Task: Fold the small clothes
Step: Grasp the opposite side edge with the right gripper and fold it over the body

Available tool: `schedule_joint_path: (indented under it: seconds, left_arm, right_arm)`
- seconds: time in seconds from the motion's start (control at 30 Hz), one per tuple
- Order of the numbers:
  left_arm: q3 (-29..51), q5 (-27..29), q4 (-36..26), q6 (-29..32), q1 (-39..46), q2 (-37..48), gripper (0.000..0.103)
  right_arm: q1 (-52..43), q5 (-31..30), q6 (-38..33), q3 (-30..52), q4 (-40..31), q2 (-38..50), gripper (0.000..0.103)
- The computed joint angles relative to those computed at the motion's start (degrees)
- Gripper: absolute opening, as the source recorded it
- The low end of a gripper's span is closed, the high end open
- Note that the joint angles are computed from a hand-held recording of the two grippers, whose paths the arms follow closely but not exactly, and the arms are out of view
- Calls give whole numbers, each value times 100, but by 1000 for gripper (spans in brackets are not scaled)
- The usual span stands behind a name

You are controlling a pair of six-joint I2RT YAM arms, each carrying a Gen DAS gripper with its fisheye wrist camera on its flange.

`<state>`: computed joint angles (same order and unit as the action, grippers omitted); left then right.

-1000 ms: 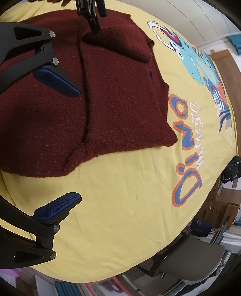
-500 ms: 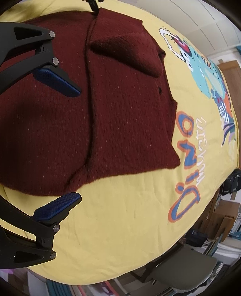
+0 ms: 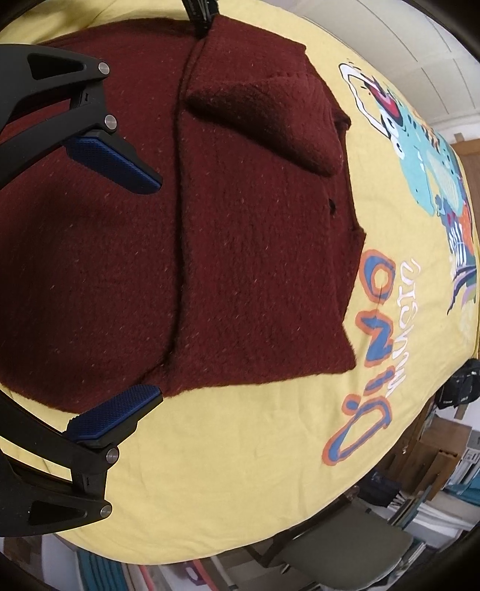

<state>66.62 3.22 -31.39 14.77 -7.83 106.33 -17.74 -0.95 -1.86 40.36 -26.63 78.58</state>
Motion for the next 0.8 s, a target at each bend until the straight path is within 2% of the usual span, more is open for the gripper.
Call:
schedule_joint_path:
  seconds: [0.07, 0.2, 0.23, 0.43, 0.67, 0.8]
  left_arm:
    - [44, 84, -39, 18, 4, 28, 48]
    - [204, 383, -319, 69, 110, 81, 19]
    - [295, 454, -454, 5, 123, 118, 16]
    - [427, 438, -541, 32, 157, 212, 15]
    - [358, 351, -476, 13, 100, 241, 15]
    - [378, 353, -515, 23, 86, 251, 15]
  right_arm:
    - [231, 91, 77, 167, -64, 82, 103]
    - [898, 249, 146, 681, -188, 295, 103]
    - [1117, 294, 167, 885, -226, 405, 103]
    - [2147, 483, 136, 1978, -296, 1190, 103]
    - [2915, 848, 250, 3568, -530, 3008, 102]
    - [3039, 749, 335, 4149, -790, 3708, 94]
